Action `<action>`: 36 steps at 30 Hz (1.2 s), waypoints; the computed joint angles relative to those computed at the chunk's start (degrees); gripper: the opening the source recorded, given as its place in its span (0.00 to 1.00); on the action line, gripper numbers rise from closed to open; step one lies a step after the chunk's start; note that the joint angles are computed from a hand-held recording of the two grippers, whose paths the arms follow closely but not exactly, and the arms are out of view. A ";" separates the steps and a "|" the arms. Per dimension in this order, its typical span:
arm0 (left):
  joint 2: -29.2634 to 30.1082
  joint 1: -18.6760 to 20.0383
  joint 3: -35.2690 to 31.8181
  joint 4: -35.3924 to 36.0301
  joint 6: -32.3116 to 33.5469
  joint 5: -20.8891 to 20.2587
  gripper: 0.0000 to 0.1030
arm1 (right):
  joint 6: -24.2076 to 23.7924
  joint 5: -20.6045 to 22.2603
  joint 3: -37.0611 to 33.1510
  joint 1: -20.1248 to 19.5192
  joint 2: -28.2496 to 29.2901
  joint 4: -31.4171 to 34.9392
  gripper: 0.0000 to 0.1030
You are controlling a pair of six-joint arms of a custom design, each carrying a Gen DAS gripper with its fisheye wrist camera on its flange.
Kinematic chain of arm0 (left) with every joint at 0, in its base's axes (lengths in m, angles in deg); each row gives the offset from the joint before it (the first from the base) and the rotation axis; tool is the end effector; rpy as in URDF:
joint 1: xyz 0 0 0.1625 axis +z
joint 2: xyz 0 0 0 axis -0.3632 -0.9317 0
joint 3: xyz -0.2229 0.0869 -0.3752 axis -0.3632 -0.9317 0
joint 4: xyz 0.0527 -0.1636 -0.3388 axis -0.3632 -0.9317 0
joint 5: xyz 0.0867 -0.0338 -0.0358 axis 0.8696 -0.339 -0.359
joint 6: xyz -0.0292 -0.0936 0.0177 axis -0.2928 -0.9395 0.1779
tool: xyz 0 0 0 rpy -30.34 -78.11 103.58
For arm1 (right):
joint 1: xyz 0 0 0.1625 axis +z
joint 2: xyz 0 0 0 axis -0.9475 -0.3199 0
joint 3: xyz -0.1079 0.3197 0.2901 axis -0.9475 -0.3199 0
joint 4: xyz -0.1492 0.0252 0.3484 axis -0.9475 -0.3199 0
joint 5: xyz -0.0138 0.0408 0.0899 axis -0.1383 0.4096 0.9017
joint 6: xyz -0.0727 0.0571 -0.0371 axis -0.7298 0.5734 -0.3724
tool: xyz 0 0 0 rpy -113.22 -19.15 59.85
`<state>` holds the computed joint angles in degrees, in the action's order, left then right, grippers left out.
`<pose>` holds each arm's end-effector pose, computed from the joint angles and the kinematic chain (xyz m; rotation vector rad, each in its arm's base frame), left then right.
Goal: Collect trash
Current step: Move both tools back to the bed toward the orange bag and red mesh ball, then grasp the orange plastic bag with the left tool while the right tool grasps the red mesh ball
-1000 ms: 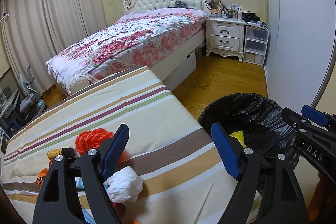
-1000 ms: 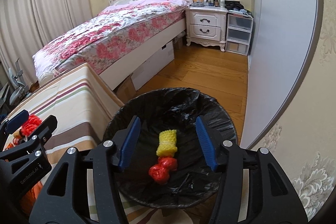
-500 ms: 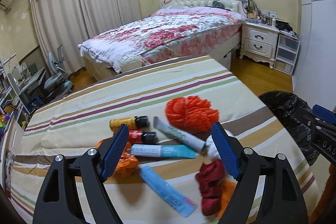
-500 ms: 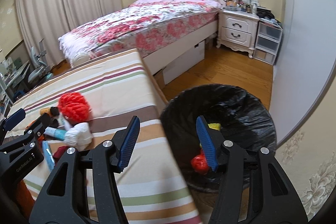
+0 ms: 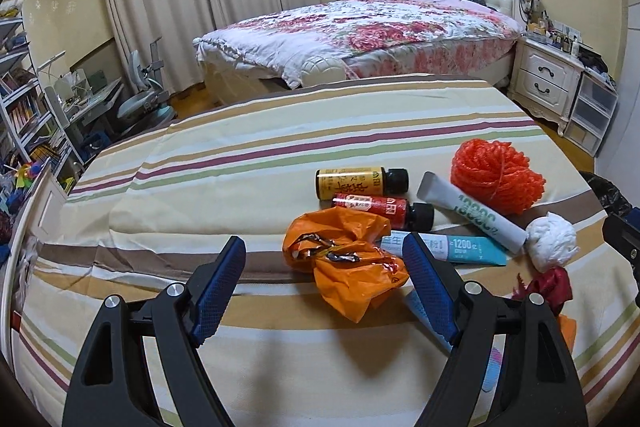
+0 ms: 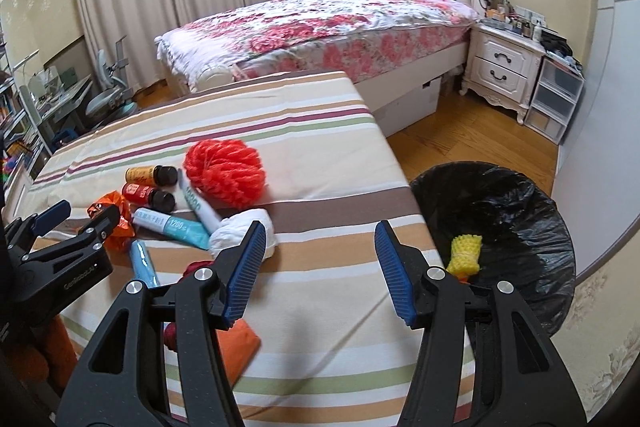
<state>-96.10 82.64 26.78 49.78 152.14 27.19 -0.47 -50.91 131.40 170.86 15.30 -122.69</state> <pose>-0.0718 -0.6088 0.1331 -0.0458 1.9022 -1.0015 0.2080 -0.6443 0.0162 0.8014 -2.4085 0.8086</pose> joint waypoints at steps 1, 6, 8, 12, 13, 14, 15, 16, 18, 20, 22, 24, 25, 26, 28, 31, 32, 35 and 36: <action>-0.28 0.28 0.33 0.53 -0.95 0.06 0.76 | -0.11 0.00 0.18 0.10 0.09 -0.07 0.54; -1.43 1.21 1.74 1.80 -3.75 -0.46 0.76 | -0.16 -0.07 -0.23 0.36 0.64 0.70 0.54; -1.89 1.40 2.30 2.28 -4.86 -0.78 0.76 | -0.10 -0.10 -0.39 0.38 0.77 0.96 0.54; -3.36 1.30 4.10 2.28 -6.56 0.53 0.76 | 0.15 -0.11 -0.57 0.36 0.87 1.37 0.54; -3.97 1.37 4.72 1.49 -6.14 1.19 0.76 | 0.15 -0.13 -0.59 0.37 0.88 1.40 0.54; -4.53 1.20 5.34 0.89 -6.03 1.99 0.76 | 0.19 -0.18 -0.66 0.36 0.92 1.48 0.54; -4.96 1.05 5.89 0.03 -5.46 2.49 0.76 | 0.24 -0.20 -0.74 0.33 0.95 1.57 0.54; -5.27 1.00 6.20 -1.00 -4.37 2.71 0.76 | 0.25 -0.16 -0.73 0.25 0.95 1.60 0.54; -4.90 0.92 5.95 -2.24 -1.95 2.40 0.76 | 0.32 -0.18 -0.79 0.18 1.01 1.68 0.54; -3.82 1.36 4.39 -0.46 -2.34 2.24 0.76 | 0.29 -0.17 -0.77 0.17 0.99 1.71 0.54; -2.64 2.25 2.34 4.18 -6.17 3.37 0.76 | 0.18 -0.12 -0.83 0.16 1.02 1.68 0.54; -2.54 3.01 1.67 7.34 -9.66 5.61 0.75 | 0.02 0.01 -0.73 0.13 0.98 1.62 0.54; -2.85 3.14 2.10 7.41 -10.39 6.29 0.73 | -0.05 0.03 -0.81 0.17 1.02 1.65 0.54; -3.21 3.27 2.42 7.35 -10.59 6.96 0.66 | -0.12 0.05 -0.88 0.20 1.06 1.69 0.54; -3.54 3.45 2.74 7.91 -11.10 8.03 0.58 | -0.32 0.04 -1.20 0.37 1.28 1.82 0.54; -3.49 3.74 2.85 8.88 -11.46 8.71 0.40 | -0.74 0.06 -1.90 0.80 1.71 2.16 0.54; -3.60 3.73 3.16 8.72 -11.40 8.83 0.38 | -0.98 0.11 -2.12 0.94 1.82 2.29 0.54; -4.32 3.50 4.35 7.33 -10.54 8.93 0.37 | -1.62 0.19 -3.34 1.54 2.52 2.93 0.54; -4.50 3.34 4.77 6.78 -10.01 8.54 0.37 | -1.71 0.26 -3.85 1.71 2.76 3.36 0.54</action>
<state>-100.60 85.97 31.55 56.56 142.13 35.73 -2.19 -50.65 127.55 172.57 18.07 -119.33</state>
